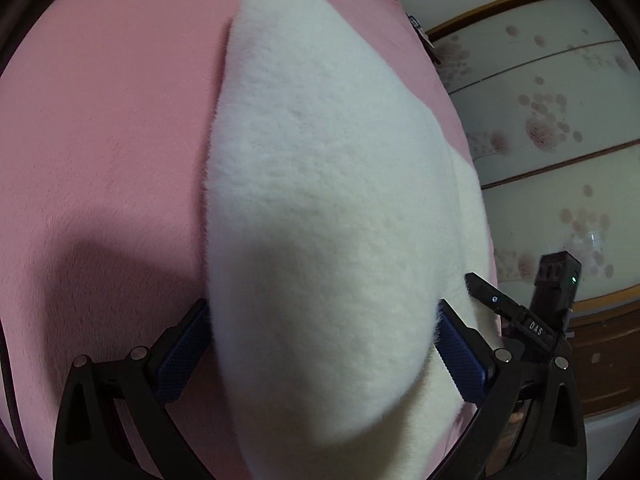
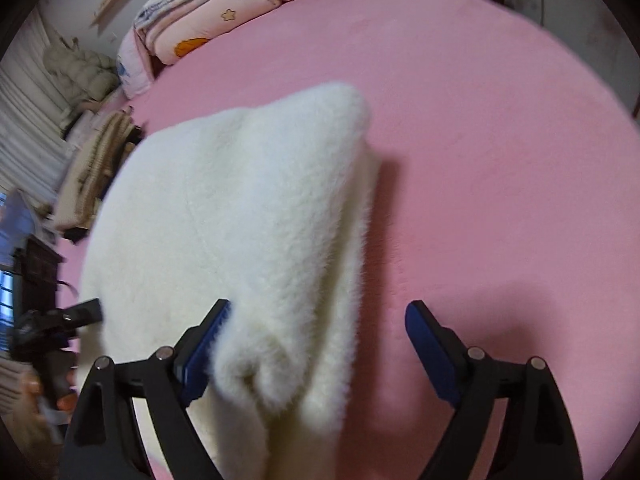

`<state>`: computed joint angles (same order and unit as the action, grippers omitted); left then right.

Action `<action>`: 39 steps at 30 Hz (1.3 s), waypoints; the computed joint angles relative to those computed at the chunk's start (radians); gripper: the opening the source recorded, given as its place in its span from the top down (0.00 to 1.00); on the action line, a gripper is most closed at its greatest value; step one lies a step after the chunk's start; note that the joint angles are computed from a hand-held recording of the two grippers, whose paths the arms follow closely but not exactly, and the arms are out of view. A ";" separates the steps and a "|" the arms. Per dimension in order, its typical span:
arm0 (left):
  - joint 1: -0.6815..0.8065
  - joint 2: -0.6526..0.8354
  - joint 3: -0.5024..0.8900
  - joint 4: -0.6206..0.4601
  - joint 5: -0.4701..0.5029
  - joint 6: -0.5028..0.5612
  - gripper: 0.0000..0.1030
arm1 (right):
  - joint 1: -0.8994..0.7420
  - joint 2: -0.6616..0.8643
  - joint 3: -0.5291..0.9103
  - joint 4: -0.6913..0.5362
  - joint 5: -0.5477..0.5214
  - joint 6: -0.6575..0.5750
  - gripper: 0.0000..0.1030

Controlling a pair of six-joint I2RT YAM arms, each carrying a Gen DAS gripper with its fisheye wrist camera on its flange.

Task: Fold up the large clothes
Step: 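Carry the bundle with both grippers onto the stack of folded clothes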

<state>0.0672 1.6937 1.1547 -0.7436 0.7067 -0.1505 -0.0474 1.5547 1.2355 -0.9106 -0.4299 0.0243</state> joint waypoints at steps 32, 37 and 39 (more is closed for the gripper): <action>-0.071 -0.165 0.067 -0.149 -0.071 0.026 0.31 | 0.073 -0.139 -0.079 -0.004 -0.112 0.048 0.57; 0.077 -0.323 0.079 -0.410 -0.046 0.228 0.31 | 0.249 -0.368 -0.181 -0.036 -0.064 0.235 0.58; 0.157 -0.372 0.080 -0.522 -0.027 0.325 0.31 | 0.362 -0.429 -0.197 -0.027 -0.026 0.354 0.58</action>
